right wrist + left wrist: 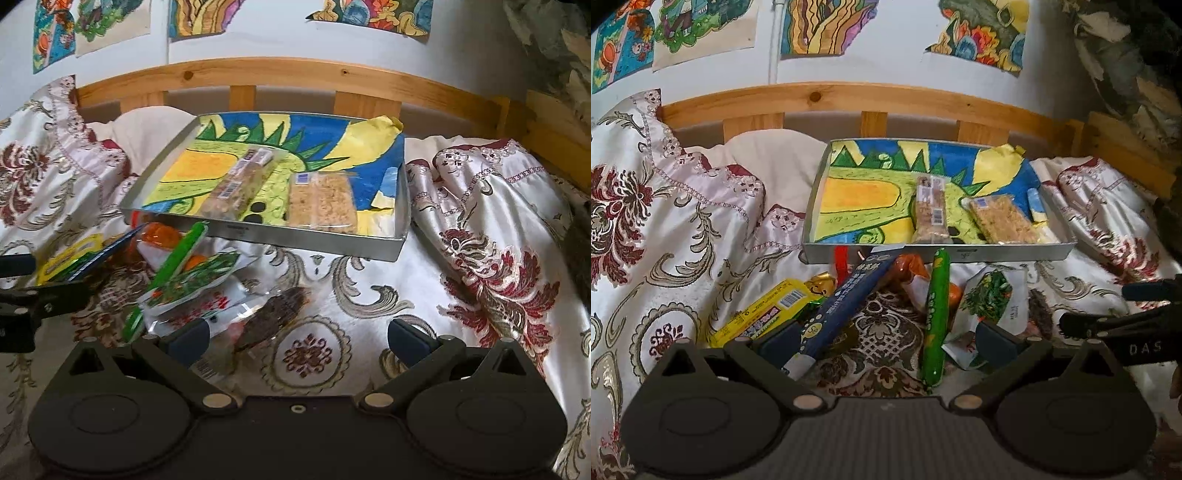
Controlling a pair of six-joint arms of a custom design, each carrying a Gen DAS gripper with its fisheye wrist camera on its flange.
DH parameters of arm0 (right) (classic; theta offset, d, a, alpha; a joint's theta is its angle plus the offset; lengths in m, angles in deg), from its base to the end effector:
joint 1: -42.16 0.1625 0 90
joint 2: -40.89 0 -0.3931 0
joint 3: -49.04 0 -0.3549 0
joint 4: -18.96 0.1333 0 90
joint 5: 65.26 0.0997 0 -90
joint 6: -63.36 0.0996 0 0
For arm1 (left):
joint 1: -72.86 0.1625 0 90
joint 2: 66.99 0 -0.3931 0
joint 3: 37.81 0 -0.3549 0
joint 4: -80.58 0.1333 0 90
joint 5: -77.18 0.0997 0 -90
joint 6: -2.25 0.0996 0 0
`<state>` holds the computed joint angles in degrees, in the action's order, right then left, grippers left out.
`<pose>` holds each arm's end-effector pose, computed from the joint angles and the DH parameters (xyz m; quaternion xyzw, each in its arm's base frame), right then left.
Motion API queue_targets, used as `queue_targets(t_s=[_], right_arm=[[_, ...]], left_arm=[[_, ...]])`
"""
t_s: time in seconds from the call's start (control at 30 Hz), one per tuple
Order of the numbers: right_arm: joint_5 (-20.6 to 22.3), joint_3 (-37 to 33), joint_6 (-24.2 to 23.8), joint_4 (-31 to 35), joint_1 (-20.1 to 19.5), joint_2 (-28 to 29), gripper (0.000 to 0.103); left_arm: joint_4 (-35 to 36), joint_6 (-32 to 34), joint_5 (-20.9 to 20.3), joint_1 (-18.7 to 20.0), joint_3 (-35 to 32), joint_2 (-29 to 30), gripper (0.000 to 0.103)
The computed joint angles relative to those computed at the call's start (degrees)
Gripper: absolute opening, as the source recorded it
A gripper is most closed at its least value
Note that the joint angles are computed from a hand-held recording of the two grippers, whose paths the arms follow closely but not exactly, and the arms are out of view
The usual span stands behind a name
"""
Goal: Organize snacks
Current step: 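Move the left tool toward the green leafy packet while the right tool approaches the brown dried strip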
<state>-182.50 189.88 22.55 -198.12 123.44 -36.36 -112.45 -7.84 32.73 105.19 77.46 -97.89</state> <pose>0.0309 -0.3774 0.2777 0.1094 -0.8285 0.3804 0.3960 -0.3038 -0.4342 -0.0230 0.3096 0.8578 -0.3370 0.2338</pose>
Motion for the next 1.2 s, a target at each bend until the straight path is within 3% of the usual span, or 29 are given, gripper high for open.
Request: queue_targets(t_s=[0.13, 0.47, 0.7, 1.07, 1.2], right_arm=[[-2.2, -2.5, -0.8, -2.4, -0.3, 3.3, 0.102], [-3.3, -5.7, 2.1, -0.9, -1.1, 6.8, 0.102], [-2.0, -6.3, 1.6, -0.9, -2.1, 8.6, 0.102], [2.4, -3.1, -4.8, -2.5, -4.8, 6.0, 0.102], [4.1, -2.4, -4.0, -0.4, -5.2, 4.1, 0.102]], left_arm=[[2.2, -1.4, 0.7, 0.6, -1.3, 0.6, 0.102], [3.1, -1.2, 1.1, 1.7, -3.2, 2.0, 0.102], [2.4, -0.2, 0.3, 2.2, -4.0, 2.7, 0.102], [-1.3, 7.0, -8.7, 3.2, -5.6, 3.1, 0.102], [-0.1, 8.8, -12.7, 4.1, -7.6, 3.5, 0.102]])
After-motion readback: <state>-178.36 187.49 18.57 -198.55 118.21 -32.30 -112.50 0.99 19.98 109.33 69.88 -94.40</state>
